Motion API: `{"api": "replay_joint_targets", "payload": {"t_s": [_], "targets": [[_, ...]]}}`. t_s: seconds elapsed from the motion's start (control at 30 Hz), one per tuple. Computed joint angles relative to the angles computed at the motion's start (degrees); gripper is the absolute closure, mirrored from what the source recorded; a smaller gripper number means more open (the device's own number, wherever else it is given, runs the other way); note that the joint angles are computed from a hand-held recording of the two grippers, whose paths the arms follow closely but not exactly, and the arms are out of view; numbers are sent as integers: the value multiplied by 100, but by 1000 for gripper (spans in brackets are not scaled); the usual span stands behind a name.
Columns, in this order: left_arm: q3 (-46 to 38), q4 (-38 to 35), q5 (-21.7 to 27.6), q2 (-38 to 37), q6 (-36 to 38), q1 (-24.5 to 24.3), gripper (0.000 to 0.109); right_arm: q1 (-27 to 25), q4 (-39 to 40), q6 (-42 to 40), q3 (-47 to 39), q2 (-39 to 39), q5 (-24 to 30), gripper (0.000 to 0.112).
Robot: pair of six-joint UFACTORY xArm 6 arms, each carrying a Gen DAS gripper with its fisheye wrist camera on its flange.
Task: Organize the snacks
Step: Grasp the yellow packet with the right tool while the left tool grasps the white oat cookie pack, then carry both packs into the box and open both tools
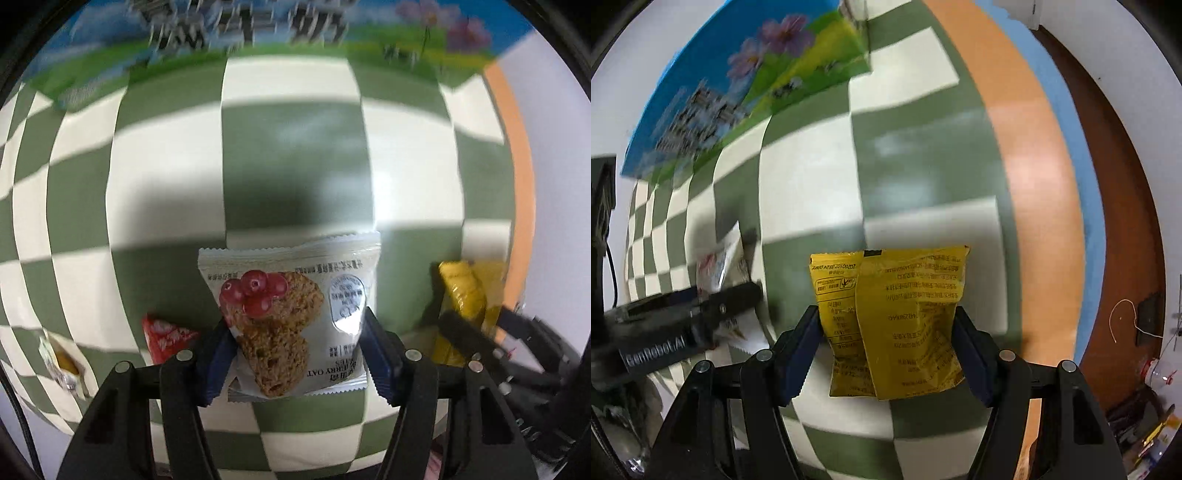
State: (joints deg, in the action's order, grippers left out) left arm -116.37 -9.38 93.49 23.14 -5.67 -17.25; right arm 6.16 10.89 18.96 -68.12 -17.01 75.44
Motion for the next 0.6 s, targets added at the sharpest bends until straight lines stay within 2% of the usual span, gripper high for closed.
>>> {"api": "replay_joint_targets", "payload": {"t_s": [0.1,0.37,0.57,0.6], "targets": [[579,172,-311,-287,50,-89,47,100,-43,62,222,-192,32,41],[640,323,-520,-224,-2,-253,45,178,-131,202,541,-382,-35,38],[631,350,-618,-226,-90,-370,46,479,-262,517,300,154,-278,34],[690,363,-651,-294,-83,-372,49,563,-268,624,273,228,-364,33]]}}
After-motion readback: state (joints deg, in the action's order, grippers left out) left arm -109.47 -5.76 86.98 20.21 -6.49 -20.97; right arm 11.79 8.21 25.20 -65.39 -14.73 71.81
